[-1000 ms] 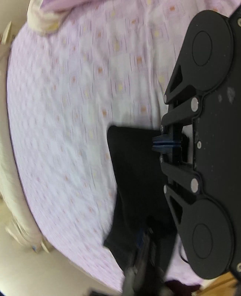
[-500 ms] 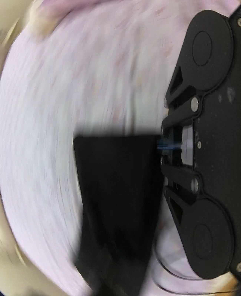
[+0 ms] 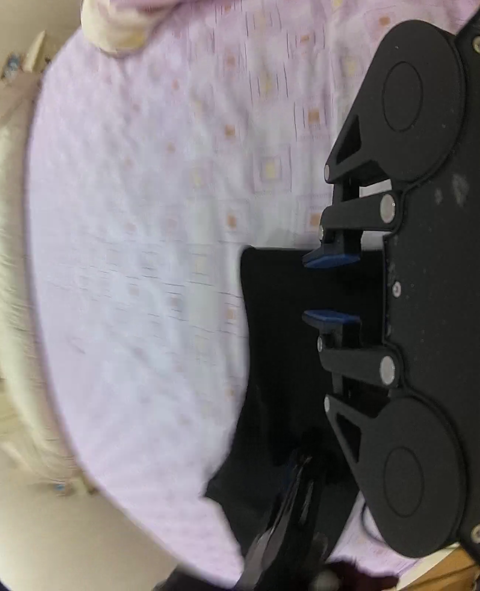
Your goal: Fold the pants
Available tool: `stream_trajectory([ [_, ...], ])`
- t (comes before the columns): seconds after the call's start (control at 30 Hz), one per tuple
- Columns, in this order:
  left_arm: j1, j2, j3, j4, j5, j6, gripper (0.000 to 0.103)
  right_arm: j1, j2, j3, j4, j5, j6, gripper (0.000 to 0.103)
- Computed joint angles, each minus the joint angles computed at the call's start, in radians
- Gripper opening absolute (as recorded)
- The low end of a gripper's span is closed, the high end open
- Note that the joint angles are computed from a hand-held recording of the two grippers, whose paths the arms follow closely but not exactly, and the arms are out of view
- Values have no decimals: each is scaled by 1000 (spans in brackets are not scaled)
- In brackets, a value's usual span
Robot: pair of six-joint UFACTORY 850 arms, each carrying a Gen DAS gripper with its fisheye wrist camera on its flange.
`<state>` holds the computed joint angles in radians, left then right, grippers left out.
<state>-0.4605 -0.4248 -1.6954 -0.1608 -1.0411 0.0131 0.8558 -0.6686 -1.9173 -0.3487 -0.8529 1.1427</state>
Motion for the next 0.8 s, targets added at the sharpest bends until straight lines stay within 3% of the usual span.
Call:
stream_trajectory([
  [0.07, 4, 3, 4, -8, 4, -10, 26, -19, -65, -61, 99, -78, -107, 32],
  [0.1, 5, 5, 4, -9, 3, -20, 26, -27, -67, -49, 114, -70, -116, 40],
  [0.2, 12, 36, 30, -14, 18, -55, 26, -48, -38, -12, 160, -38, -93, 40],
  [0.33, 27, 133, 129, 20, 78, -154, 26, -27, 0, 6, -2, 5, -64, 42],
  [0.43, 33, 199, 190, 85, 81, -282, 26, -36, -15, -12, -19, 48, -94, 41],
  [0.6, 39, 305, 281, 190, 59, -468, 26, -64, -121, -125, 92, -12, -215, 37],
  [0.8, 60, 393, 365, 283, 39, -611, 26, -60, -130, -136, 68, -19, -253, 39],
])
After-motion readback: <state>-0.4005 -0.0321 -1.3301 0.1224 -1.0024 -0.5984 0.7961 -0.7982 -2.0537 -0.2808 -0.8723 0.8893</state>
